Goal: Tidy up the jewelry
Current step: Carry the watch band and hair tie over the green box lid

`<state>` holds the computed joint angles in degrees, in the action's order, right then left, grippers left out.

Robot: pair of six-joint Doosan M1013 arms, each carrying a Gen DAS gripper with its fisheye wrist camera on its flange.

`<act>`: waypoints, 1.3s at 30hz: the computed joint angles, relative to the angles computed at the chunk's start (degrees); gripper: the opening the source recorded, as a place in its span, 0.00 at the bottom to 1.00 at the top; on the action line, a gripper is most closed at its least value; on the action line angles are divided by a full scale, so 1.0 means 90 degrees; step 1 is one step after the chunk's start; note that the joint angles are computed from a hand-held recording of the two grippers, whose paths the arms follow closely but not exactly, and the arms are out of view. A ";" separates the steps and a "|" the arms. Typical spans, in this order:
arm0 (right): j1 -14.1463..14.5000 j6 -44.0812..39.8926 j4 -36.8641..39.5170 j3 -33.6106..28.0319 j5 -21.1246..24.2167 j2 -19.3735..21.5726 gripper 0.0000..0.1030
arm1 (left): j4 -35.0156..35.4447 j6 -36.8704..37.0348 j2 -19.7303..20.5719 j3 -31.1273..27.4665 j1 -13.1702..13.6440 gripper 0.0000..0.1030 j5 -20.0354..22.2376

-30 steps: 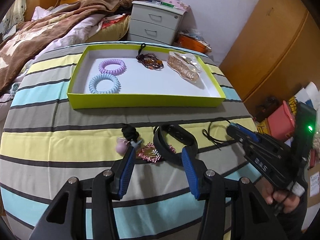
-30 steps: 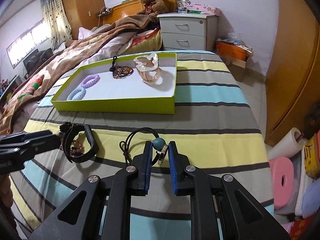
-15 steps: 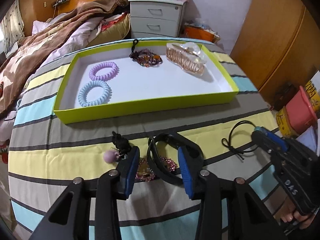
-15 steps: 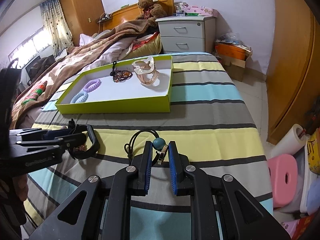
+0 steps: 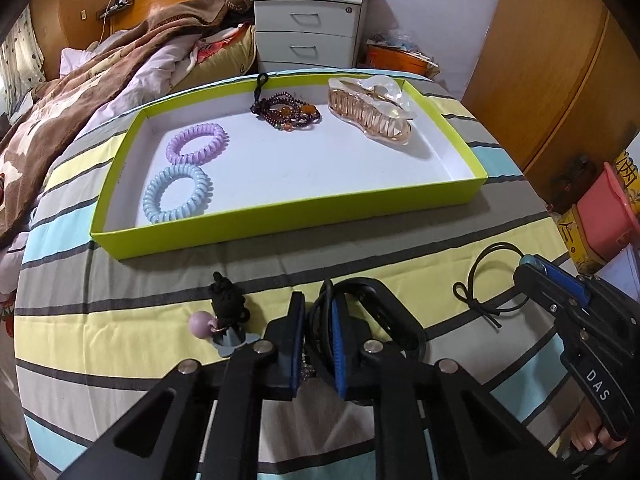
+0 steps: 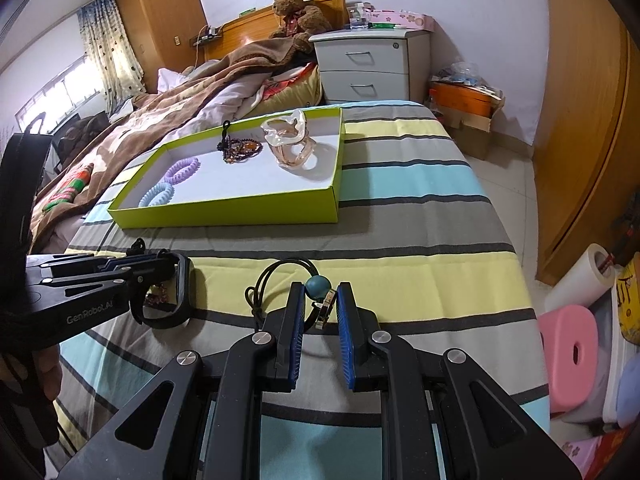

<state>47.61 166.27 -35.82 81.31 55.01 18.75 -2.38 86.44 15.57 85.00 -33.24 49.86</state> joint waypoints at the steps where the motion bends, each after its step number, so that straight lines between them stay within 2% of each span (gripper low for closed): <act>1: 0.0000 0.0007 -0.0008 0.0009 -0.0014 -0.0007 0.16 | 0.0008 0.0013 -0.0010 0.0011 -0.0005 0.13 -0.0026; 20: 0.0070 0.0159 -0.0289 -0.0117 0.0190 -0.0032 0.16 | -0.0391 0.0279 -0.0205 0.0085 0.0075 0.13 -0.0336; 39: 0.0107 -0.0146 -0.0698 -0.0735 0.0496 0.0168 0.16 | -0.0772 0.0543 -0.0372 -0.0001 0.0353 0.13 -0.0695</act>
<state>48.57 164.96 -42.10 74.70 59.48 20.26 -9.33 91.33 12.22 84.99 -30.07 43.60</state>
